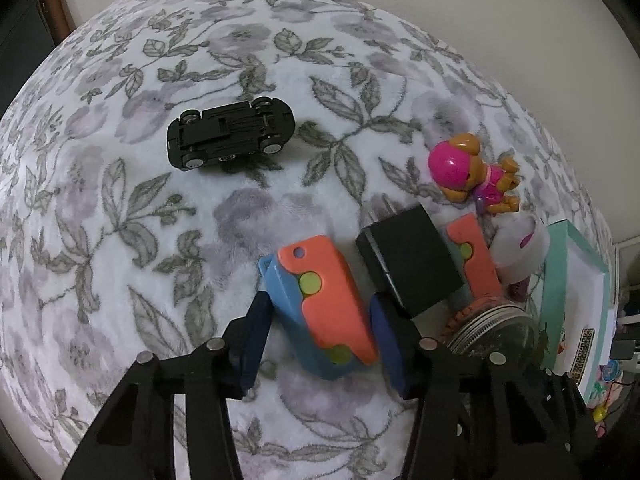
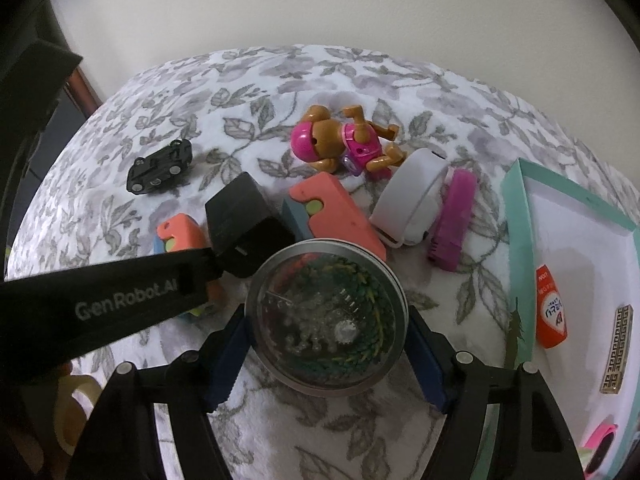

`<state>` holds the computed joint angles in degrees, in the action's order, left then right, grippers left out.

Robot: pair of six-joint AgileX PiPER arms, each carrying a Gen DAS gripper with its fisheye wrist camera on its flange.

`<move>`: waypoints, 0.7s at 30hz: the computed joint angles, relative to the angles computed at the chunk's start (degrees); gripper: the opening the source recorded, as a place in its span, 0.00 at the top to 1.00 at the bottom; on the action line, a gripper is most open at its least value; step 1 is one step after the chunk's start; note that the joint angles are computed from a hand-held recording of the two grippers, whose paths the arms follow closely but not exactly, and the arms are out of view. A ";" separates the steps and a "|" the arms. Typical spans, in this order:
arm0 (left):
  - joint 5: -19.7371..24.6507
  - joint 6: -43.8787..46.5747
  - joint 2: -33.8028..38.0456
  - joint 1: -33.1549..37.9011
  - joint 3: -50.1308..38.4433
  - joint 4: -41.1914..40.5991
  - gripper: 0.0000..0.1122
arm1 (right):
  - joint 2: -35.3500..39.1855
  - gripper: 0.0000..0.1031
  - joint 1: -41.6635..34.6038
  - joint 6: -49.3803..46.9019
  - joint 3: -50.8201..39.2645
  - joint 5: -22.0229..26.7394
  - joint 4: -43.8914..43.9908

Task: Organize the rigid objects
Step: 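Grasp the orange-blue foam block with the left tool while the right tool grasps the glass tin, then lift and carry the foam block and glass tin toward the tray with both tools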

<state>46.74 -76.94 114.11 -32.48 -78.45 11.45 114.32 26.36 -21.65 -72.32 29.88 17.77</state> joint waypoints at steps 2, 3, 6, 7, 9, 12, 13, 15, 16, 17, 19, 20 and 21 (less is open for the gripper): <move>-1.63 0.23 -0.46 0.32 0.87 -1.17 0.56 | -0.20 0.26 -0.17 0.11 0.16 -0.10 0.02; -2.12 -0.20 -1.30 0.31 1.65 -1.43 0.58 | -0.28 0.26 -0.35 -0.01 0.11 0.02 0.24; -3.15 -1.62 -2.80 0.37 3.23 -0.95 0.61 | -0.34 0.27 -1.05 -1.37 -0.08 0.61 1.73; -3.13 -2.14 -3.07 0.25 3.33 -0.59 0.61 | -0.31 0.27 -1.22 -1.50 -0.15 0.72 1.97; -3.41 -2.67 -3.54 0.29 3.48 -0.19 0.62 | -0.16 0.27 -1.64 -1.93 -0.49 1.31 2.69; -3.47 -3.64 -3.87 0.06 3.38 0.58 0.62 | -0.34 0.27 -2.12 -2.74 -0.53 1.68 3.84; -3.51 -3.86 -4.07 0.07 3.38 0.63 0.62 | -0.49 0.27 -2.28 -3.17 -0.43 1.72 4.28; -4.46 -3.75 -5.19 0.65 4.85 0.87 0.62 | -0.82 0.27 -2.87 -4.21 -0.51 2.08 5.33; -4.57 -4.24 -5.75 0.56 5.39 1.31 0.62 | -1.02 0.27 -2.96 -4.35 -0.43 2.12 5.51; -4.42 -4.80 -6.55 0.45 5.90 1.87 0.62 | -1.21 0.27 -3.12 -4.45 -0.38 2.17 5.67; -4.22 -5.84 -8.01 0.29 6.82 2.91 0.62 | -1.38 0.27 -3.58 -4.66 -0.51 2.52 6.08; -4.13 -6.37 -8.70 0.23 7.07 3.41 0.62 | -1.41 0.27 -3.80 -4.60 -0.60 2.74 6.23; -4.11 -6.85 -9.39 0.14 7.40 3.87 0.62 | -1.44 0.27 -4.10 -4.58 -0.78 3.08 6.53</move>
